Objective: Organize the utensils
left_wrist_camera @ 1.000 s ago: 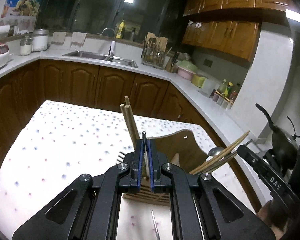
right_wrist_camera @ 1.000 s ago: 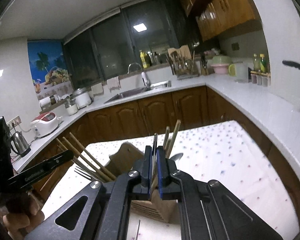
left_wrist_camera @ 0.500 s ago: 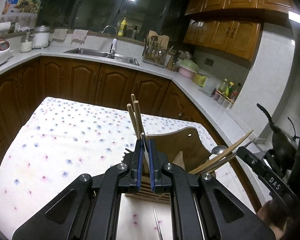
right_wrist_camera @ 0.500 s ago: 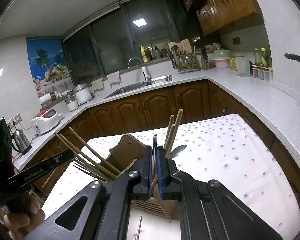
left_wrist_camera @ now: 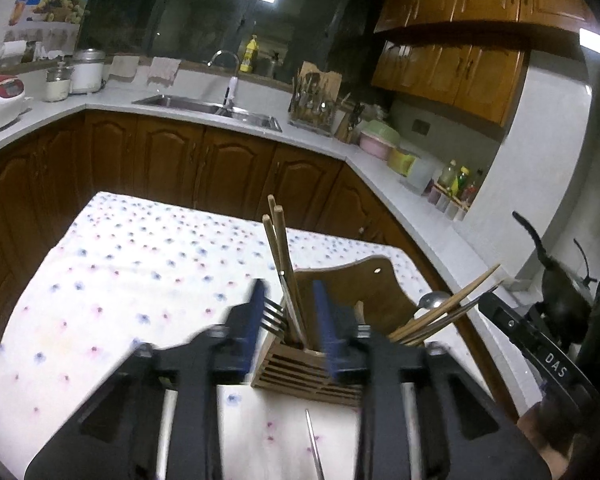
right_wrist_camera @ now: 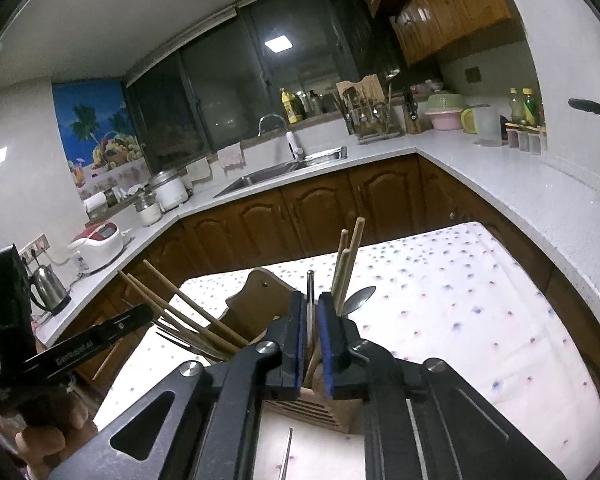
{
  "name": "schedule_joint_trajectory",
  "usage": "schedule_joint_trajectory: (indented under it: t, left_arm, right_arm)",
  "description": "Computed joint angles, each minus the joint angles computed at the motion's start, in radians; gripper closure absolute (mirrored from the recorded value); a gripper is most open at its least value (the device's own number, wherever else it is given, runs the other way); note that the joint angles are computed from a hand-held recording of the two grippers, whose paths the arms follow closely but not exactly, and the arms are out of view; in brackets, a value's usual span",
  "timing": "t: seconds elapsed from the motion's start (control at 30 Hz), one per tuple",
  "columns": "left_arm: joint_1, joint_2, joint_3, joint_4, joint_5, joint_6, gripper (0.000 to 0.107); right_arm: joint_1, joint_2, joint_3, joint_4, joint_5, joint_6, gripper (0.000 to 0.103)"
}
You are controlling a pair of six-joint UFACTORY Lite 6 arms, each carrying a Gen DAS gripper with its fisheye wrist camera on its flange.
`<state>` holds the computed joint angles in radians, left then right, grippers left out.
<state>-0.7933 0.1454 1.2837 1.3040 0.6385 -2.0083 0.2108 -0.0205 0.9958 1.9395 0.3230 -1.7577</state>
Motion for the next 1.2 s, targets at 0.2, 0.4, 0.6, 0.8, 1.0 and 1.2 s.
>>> schedule_joint_trajectory:
  t: [0.2, 0.4, 0.6, 0.8, 1.0, 1.2]
  left_arm:
    - [-0.114, -0.099, -0.091, 0.036, 0.179, -0.095, 0.021]
    - [-0.246, -0.202, -0.259, 0.03, 0.304, -0.229, 0.017]
    - [-0.407, -0.255, -0.388, -0.022, 0.401, -0.363, 0.016]
    - [-0.593, -0.22, -0.39, -0.095, 0.562, -0.419, 0.016]
    - [-0.762, -0.176, -0.362, -0.164, 0.71, -0.464, 0.016]
    - [-0.882, -0.106, -0.261, -0.193, 0.877, -0.422, 0.011]
  right_arm:
    - [-0.051, -0.142, -0.111, 0.057, 0.068, -0.034, 0.036]
    - [-0.077, -0.312, -0.292, 0.155, 0.099, -0.108, 0.011]
    - [-0.1, -0.492, -0.482, 0.045, 0.111, -0.003, 0.01]
    - [-0.174, -0.695, -0.651, -0.153, 0.177, 0.189, 0.01]
    - [-0.216, -0.937, -0.758, -0.386, 0.212, 0.424, 0.01]
    - [-0.242, -1.181, -0.772, -0.653, 0.274, 0.698, 0.01]
